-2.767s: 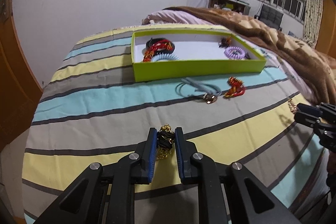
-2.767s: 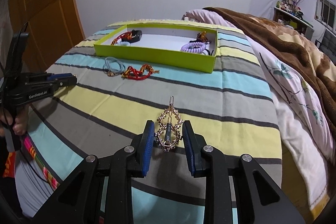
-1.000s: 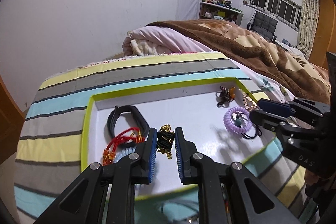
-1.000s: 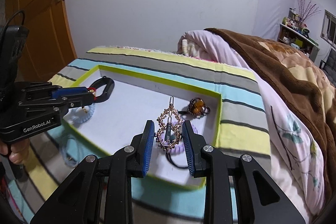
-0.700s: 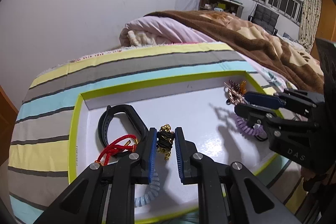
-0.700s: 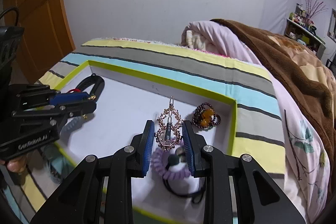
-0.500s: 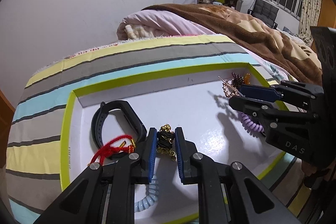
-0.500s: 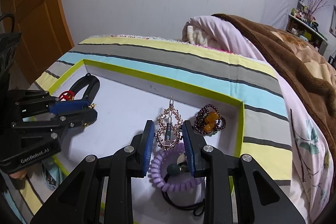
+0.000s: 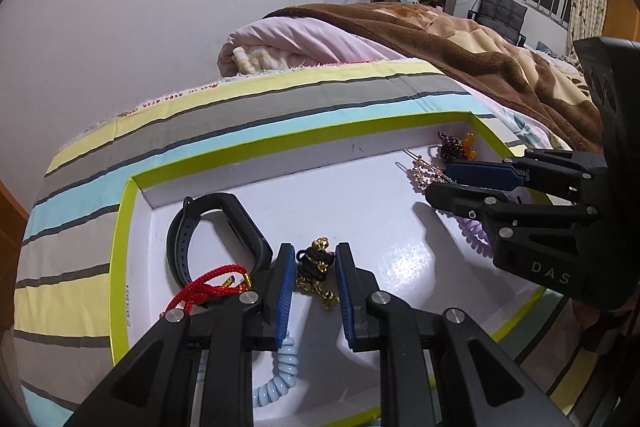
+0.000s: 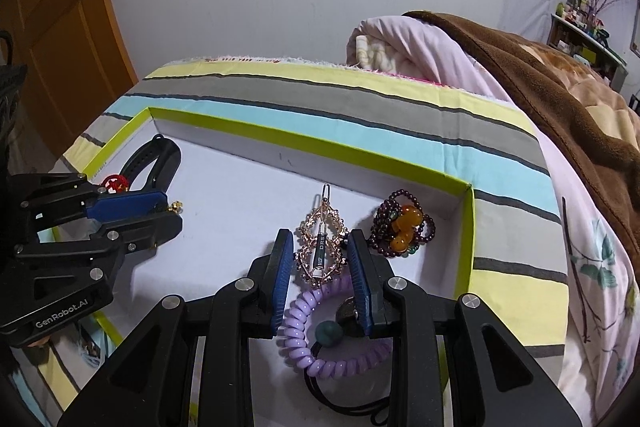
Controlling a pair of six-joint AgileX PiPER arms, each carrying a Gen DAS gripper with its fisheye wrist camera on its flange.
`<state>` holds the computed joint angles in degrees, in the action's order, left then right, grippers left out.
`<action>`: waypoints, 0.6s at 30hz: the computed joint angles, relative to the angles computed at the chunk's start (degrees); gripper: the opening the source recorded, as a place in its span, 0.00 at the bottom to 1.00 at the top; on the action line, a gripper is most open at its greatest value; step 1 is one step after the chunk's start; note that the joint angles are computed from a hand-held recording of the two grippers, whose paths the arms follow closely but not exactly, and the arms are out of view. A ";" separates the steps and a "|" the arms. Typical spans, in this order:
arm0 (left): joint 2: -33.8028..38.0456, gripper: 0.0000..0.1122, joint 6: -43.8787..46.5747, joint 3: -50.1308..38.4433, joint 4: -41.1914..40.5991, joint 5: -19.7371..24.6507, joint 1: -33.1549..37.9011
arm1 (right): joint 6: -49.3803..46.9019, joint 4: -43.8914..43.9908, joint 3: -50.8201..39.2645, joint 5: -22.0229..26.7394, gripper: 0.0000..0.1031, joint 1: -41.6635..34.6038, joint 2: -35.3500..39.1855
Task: Organize jewelry
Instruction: 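Carry the pendant and charm into the green box and open both grippers, then move both grippers back out of the box toward the remaining jewelry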
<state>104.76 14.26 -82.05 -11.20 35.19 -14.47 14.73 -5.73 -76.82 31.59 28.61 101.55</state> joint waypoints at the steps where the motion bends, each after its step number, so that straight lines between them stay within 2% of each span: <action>1: -0.10 0.18 0.24 0.04 -0.40 0.18 0.09 | 0.28 -0.19 0.21 -0.11 0.29 0.08 -0.23; 5: -1.09 0.18 0.27 0.94 -0.73 -0.17 0.03 | 2.09 -1.47 1.51 -0.77 0.36 0.59 -1.82; 18: -11.47 0.18 -1.10 8.98 -0.62 -1.97 0.43 | 11.05 -7.38 8.68 -0.13 0.37 4.08 -11.80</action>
